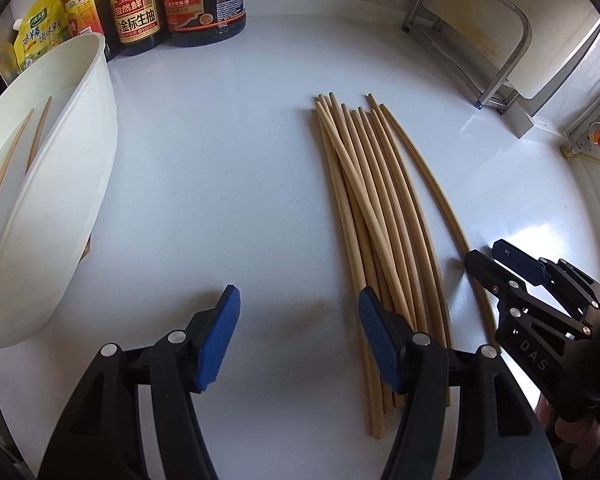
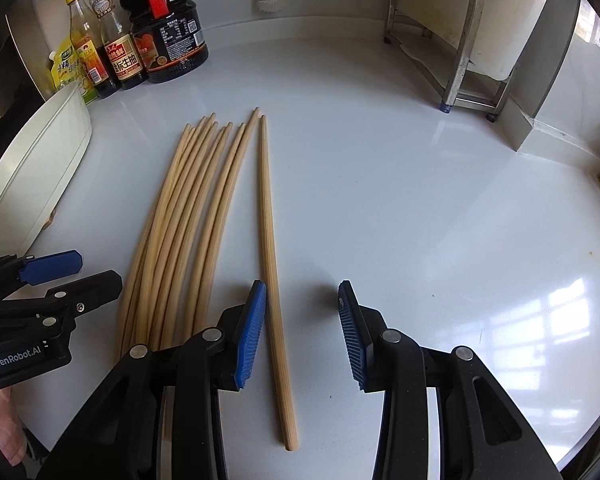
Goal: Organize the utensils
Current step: 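Close the left tool on a chopstick while the right tool grasps another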
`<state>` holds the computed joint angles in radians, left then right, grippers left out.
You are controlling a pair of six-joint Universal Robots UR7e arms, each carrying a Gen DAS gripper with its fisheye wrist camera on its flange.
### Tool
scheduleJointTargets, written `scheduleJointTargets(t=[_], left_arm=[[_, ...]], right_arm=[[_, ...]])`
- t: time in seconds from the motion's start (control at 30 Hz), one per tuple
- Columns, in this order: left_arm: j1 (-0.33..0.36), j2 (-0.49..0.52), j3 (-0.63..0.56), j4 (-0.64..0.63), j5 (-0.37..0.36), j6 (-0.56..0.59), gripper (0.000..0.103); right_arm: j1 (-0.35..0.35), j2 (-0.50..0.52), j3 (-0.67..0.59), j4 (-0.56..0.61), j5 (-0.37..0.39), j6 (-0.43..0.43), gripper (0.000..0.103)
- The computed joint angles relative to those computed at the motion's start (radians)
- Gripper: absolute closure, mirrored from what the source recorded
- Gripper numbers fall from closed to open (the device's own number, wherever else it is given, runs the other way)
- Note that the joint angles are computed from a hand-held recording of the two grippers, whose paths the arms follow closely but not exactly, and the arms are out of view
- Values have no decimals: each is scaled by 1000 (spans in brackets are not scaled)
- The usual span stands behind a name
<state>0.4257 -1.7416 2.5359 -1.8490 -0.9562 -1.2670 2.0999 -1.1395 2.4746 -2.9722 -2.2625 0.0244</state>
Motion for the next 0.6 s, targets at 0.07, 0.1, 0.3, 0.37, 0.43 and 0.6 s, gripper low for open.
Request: scheduleJointTargets(t=[0.07, 0.1, 0.3, 0.37, 0.43, 0.6], left_arm=[[1, 7, 1, -3, 4, -3, 42], [1, 8, 2, -7, 6, -5, 40], [-3, 35, -2, -12, 17, -1, 40], [-5, 42, -5, 3, 24, -11, 39], [-6, 45, -6, 11, 29, -13, 38], [-2, 77, -16, 27, 48, -14, 36]], right_arm=[[-7, -10, 4, 2, 2, 2, 67], [-9, -15, 5, 5, 6, 3, 67], [-10, -13, 12, -16, 8, -7, 66], [-9, -13, 11, -16, 9, -7, 66], [-10, -15, 13, -18, 12, -10, 64], [-13, -18, 12, -21, 34, -27, 61]])
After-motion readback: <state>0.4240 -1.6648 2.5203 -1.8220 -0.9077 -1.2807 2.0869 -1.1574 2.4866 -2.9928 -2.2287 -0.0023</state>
